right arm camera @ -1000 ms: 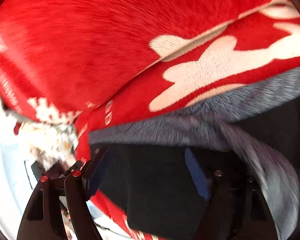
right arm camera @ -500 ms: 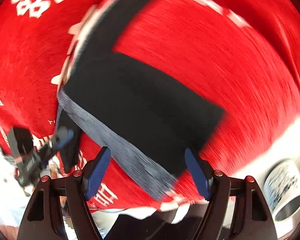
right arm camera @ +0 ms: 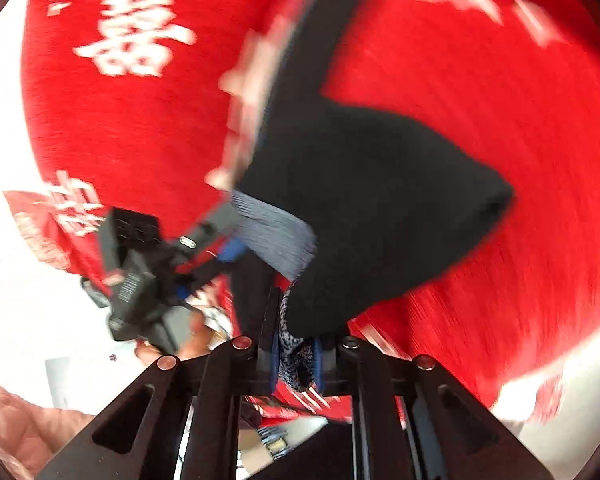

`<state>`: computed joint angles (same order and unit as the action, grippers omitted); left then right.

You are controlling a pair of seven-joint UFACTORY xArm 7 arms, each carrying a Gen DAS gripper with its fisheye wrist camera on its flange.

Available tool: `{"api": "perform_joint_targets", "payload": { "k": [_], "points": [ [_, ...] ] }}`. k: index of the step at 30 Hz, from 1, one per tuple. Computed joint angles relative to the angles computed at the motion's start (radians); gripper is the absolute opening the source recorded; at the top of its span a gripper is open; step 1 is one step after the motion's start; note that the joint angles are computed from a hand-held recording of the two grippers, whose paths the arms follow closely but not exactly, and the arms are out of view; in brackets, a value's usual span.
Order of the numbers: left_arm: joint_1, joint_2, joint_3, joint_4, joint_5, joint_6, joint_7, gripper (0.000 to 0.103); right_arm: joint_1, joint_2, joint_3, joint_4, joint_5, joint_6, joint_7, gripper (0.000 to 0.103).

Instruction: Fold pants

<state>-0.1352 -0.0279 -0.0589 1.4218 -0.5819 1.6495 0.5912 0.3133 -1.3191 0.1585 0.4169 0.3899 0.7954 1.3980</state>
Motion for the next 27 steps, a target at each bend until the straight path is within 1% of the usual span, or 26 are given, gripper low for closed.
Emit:
{"api": "perform_joint_targets", "payload": {
  "k": [2, 3, 4, 5, 6, 7, 8, 9, 11, 12, 14, 15, 16, 17, 18, 20, 21, 22, 23, 24, 25, 26, 27],
  "points": [
    [-0.019, 0.044, -0.021, 0.065, -0.012, -0.082, -0.037, 0.082, -0.035, 0.080, -0.129, 0.035, -0.071, -0.032, -0.146, 0.014],
    [-0.031, 0.069, -0.032, 0.100, -0.014, -0.128, -0.063, 0.083, -0.050, 0.135, -0.184, 0.043, -0.084, -0.070, -0.215, 0.014],
    [-0.040, 0.094, -0.041, 0.133, -0.012, -0.173, -0.089, 0.083, -0.062, 0.204, -0.225, 0.062, -0.082, -0.109, -0.276, 0.019],
    [-0.047, 0.113, -0.047, 0.161, 0.001, -0.214, -0.109, 0.083, -0.078, 0.258, -0.277, 0.089, -0.094, -0.107, -0.329, 0.020],
    [-0.053, 0.128, -0.053, 0.174, 0.018, -0.245, -0.119, 0.083, -0.076, 0.349, -0.342, 0.152, -0.123, -0.075, -0.373, 0.029],
    [-0.059, 0.140, -0.056, 0.188, 0.048, -0.280, -0.126, 0.083, -0.105, 0.398, -0.365, 0.198, -0.118, -0.008, -0.423, 0.058],
    [-0.059, 0.148, -0.054, 0.197, 0.081, -0.300, -0.128, 0.082, -0.097, 0.462, -0.405, 0.254, -0.155, 0.037, -0.466, 0.071],
    [-0.053, 0.150, -0.051, 0.198, 0.102, -0.305, -0.125, 0.083, -0.127, 0.484, -0.403, 0.296, -0.158, 0.090, -0.515, 0.075],
    [-0.050, 0.136, -0.047, 0.163, 0.157, -0.330, -0.128, 0.083, -0.149, 0.511, -0.401, 0.320, -0.160, 0.105, -0.567, 0.075],
    [-0.047, 0.121, -0.042, 0.130, 0.196, -0.340, -0.129, 0.083, -0.176, 0.504, -0.376, 0.316, -0.163, 0.116, -0.557, 0.075],
    [-0.041, 0.090, -0.033, 0.062, 0.264, -0.357, -0.141, 0.083, -0.254, 0.441, -0.311, 0.267, -0.173, 0.190, -0.493, 0.068],
    [-0.036, 0.071, -0.028, 0.023, 0.293, -0.363, -0.148, 0.083, -0.278, 0.430, -0.297, 0.248, -0.166, 0.208, -0.482, 0.058],
    [-0.029, 0.051, -0.022, -0.017, 0.317, -0.369, -0.159, 0.083, -0.307, 0.393, -0.279, 0.209, -0.154, 0.241, -0.457, 0.052],
    [-0.026, 0.036, -0.019, -0.044, 0.328, -0.374, -0.167, 0.083, -0.327, 0.359, -0.269, 0.161, -0.131, 0.258, -0.433, 0.051],
    [-0.022, 0.024, -0.016, -0.067, 0.342, -0.375, -0.179, 0.083, -0.338, 0.340, -0.269, 0.125, -0.104, 0.253, -0.420, 0.042],
    [-0.019, 0.005, -0.015, -0.103, 0.376, -0.384, -0.206, 0.083, -0.362, 0.325, -0.264, 0.076, -0.081, 0.212, -0.413, 0.008],
    [-0.014, -0.003, -0.011, -0.116, 0.377, -0.393, -0.201, 0.083, -0.359, 0.322, -0.273, 0.064, -0.067, 0.167, -0.436, 0.000],
    [-0.014, -0.009, -0.011, -0.125, 0.374, -0.408, -0.202, 0.083, -0.349, 0.328, -0.280, 0.069, -0.061, 0.106, -0.478, 0.000],
    [-0.017, -0.016, -0.015, -0.135, 0.379, -0.429, -0.205, 0.083, -0.344, 0.345, -0.280, 0.090, -0.074, 0.077, -0.516, 0.000],
    [-0.022, -0.018, -0.020, -0.143, 0.393, -0.443, -0.212, 0.083, -0.346, 0.376, -0.279, 0.128, -0.101, 0.089, -0.547, 0.000],
    [-0.029, -0.013, -0.028, -0.145, 0.421, -0.455, -0.231, 0.083, -0.359, 0.396, -0.275, 0.154, -0.117, 0.116, -0.550, 0.001],
    [-0.035, -0.006, -0.033, -0.138, 0.429, -0.455, -0.250, 0.083, -0.379, 0.403, -0.270, 0.169, -0.126, 0.160, -0.530, 0.001],
    [-0.038, 0.004, -0.033, -0.120, 0.420, -0.452, -0.260, 0.083, -0.389, 0.396, -0.268, 0.169, -0.123, 0.192, -0.514, 0.006]
  ]
}}
